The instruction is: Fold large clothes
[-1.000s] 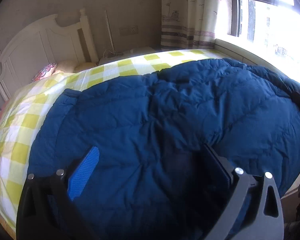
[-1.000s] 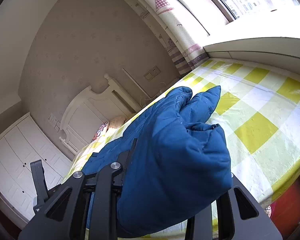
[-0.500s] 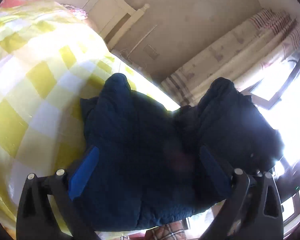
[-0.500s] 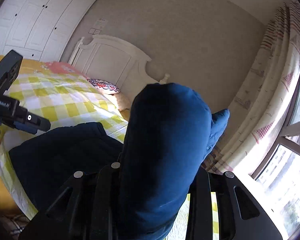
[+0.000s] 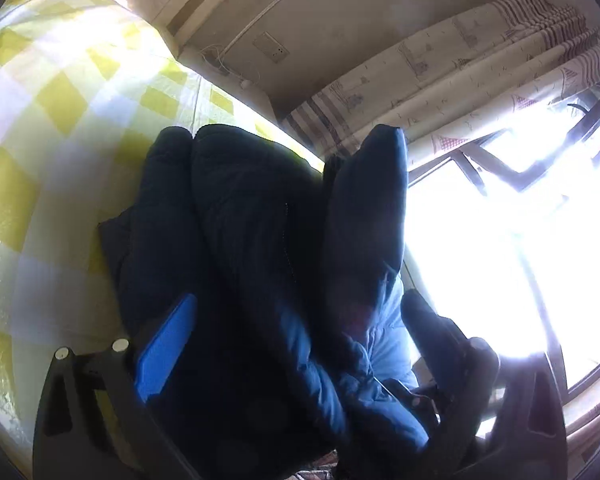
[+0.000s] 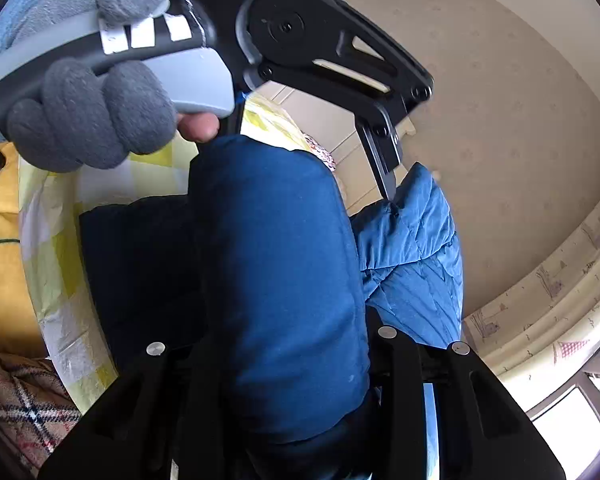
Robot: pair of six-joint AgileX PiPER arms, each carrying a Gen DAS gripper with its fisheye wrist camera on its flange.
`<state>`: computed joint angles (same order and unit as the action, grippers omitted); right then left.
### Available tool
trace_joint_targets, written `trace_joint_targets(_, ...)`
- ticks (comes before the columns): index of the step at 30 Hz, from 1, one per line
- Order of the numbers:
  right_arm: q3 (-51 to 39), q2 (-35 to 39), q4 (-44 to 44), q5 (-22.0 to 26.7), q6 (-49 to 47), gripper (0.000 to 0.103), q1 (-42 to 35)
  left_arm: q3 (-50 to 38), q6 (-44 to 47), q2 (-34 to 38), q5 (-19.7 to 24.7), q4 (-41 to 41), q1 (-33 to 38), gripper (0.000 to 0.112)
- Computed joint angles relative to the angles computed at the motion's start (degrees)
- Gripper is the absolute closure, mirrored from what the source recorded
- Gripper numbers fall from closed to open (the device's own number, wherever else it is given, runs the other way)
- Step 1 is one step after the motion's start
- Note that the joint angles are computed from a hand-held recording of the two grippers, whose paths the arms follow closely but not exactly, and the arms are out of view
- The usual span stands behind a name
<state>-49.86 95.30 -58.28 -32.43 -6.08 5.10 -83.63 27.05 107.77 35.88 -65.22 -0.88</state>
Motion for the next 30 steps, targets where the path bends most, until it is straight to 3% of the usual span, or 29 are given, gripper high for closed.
trace_joint_targets(2,0.17,-0.3,-1.17,-0.88,1.22,0.07,-0.99,-11.11,-8.03,6.4,4.66,7.59,-1.03,0.012)
trace_joint_targets(4,0.46,-0.11,-0.07,-1.26,-0.37,0.07,-1.41,-19.97,-9.73,11.69,11.14,7.36,-1.22,0.012)
trace_joint_targets(8,0.11,1.08,3.06,-0.28,-4.23,0.069,0.35,-36.48,-23.69,17.95,18.02,19.53,-3.79,0.012)
trace_joint_targets(10,-1.32,1.67,-0.88,-0.91,0.08,0.069,-1.06,-41.99,-27.75,20.35,20.83,23.79,-4.69,0.012)
trace_joint_targets(12,-2.34,2.05,-3.24,-1.59,2.74,0.069,-1.87,-48.78,-35.22,23.63,24.87,34.07,-6.61,0.012)
trace_joint_targets(13,-2.65,2.15,-2.96,-1.38,2.34,0.068,-1.7,-48.74,-36.25,24.27,25.0,36.85,-6.9,0.02)
trace_joint_targets(14,-2.53,2.06,-2.6,-1.39,1.55,0.067,-1.83,-46.41,-36.21,23.37,22.84,37.34,-7.3,0.029)
trace_joint_targets(15,-2.5,1.92,-3.48,-1.85,2.02,0.064,-2.53,-41.78,-34.23,21.2,19.32,35.55,-7.1,0.054)
trace_joint_targets(16,-2.49,1.47,-6.65,-3.73,4.75,0.062,-4.27,-36.05,-31.29,18.4,15.28,32.39,-6.48,0.068)
trace_joint_targets(18,-2.11,0.52,-12.0,-10.25,10.68,0.05,-9.99,-26.44,-26.89,13.48,9.2,27.17,-5.72,0.079)
trace_joint_targets(19,-2.67,0.44,-16.1,-13.73,15.67,0.043,-13.45,-22.93,-25.37,11.46,6.96,25.87,-5.85,0.083)
trace_joint_targets(21,-4.67,2.48,-22.14,-21.2,23.68,0.012,-21.16,-18.71,-25.6,8.33,3.62,28.29,-7.32,0.085)
trace_joint_targets(23,-9.49,6.09,-29.79,-25.15,35.14,0.011,-27.3,-16.99,-27.98,6.74,1.66,32.18,-8.62,0.087)
trace_joint_targets(26,-14.56,11.69,-37.51,-32.33,52.32,0.011,-35.6,-17.59,-28.36,7.48,1.49,31.55,-8.42,0.087)
trace_joint_targets(28,-15.32,12.72,-40.86,-31.1,59.02,0.013,-37.25,-15.99,-27.23,6.91,1.0,30.17,-8.13,0.087)
trace_joint_targets(30,-13.89,12.08,-40.95,-28.47,58.5,0.019,-36.59,-13.75,-26.78,5.34,0.7,29.79,-8.0,0.087)
